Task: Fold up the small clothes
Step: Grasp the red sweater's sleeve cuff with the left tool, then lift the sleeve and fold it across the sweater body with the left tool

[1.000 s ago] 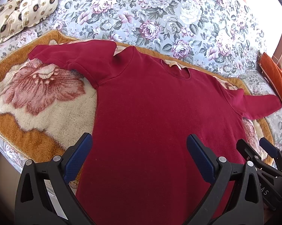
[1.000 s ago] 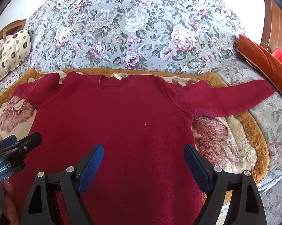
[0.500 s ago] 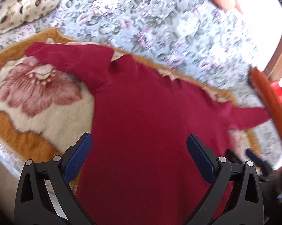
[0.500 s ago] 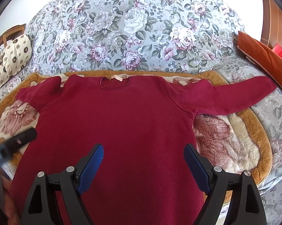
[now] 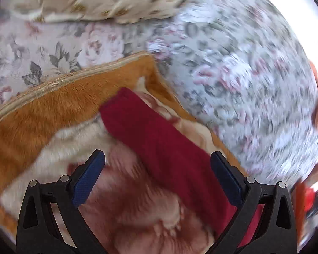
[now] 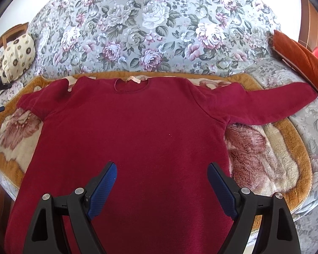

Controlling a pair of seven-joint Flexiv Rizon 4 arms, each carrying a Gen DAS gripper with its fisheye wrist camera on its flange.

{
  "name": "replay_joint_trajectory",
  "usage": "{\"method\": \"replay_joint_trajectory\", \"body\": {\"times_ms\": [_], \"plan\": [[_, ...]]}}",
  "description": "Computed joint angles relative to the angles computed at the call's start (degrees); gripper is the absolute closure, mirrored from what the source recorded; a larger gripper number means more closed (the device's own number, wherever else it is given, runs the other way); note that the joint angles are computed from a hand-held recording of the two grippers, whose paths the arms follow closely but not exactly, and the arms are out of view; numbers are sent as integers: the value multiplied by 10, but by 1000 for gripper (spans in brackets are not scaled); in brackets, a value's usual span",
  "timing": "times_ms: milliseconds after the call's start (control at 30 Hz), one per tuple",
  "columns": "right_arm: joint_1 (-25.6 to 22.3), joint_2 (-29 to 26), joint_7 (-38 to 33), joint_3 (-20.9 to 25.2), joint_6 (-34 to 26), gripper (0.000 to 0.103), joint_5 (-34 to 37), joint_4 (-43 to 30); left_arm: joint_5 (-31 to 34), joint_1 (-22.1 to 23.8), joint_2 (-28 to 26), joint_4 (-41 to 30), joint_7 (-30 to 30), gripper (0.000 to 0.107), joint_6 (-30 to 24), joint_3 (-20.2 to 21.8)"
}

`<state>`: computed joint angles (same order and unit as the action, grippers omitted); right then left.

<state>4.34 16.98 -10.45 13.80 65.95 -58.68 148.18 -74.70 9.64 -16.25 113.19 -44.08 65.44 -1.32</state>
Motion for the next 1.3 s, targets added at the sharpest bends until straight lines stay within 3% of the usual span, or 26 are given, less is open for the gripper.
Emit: {"method": "replay_joint_trajectory", "body": {"times_ms": [200, 367, 633, 667, 700, 733, 767, 800, 900, 967, 1033, 1133, 1300], "plan": [[0, -1, 0, -2, 3, 17, 11, 2, 15, 59, -70, -60, -72, 7, -101, -4], [1, -7, -11, -3, 5, 17, 31, -1, -31, 66, -99, -81, -30, 7, -91, -22], [5, -11, -16, 1, -6, 17, 36, -4, -86, 49, -122, -106, -17, 11, -37, -44], [6, -11, -16, 1, -7, 17, 37, -4, -75, 45, -122, -106, -25, 19, -31, -39], [6, -11, -16, 1, -7, 17, 37, -4, -56, 42, -122, -105, -38, 42, -24, -34], [5, -11, -16, 0, -7, 17, 35, -4, -24, 41, -124, -106, -60, 55, -23, -27], [5, -11, -15, 0, -7, 17, 35, -5, 8, 43, -126, -107, -85, 75, -30, -21], [6, -12, -14, 0, -7, 17, 34, -4, 24, 45, -126, -106, -96, 87, -28, -21], [7, -12, -18, -2, -6, 17, 39, -4, 54, 42, -118, -94, -108, 100, 16, -25], [6, -12, -18, -2, -3, 17, 42, -3, 77, 41, -110, -88, -107, 101, 34, -28], [5, -12, -18, -3, -1, 17, 42, -3, 68, 41, -94, -76, -78, 101, 63, -42], [3, -11, -16, -2, 2, 17, 45, -2, -3, 28, -49, -53, 33, 102, 94, -75], [-2, -7, -4, 1, 0, 17, 29, -1, -130, -34, 47, -11, 209, 102, 56, -89]]}}
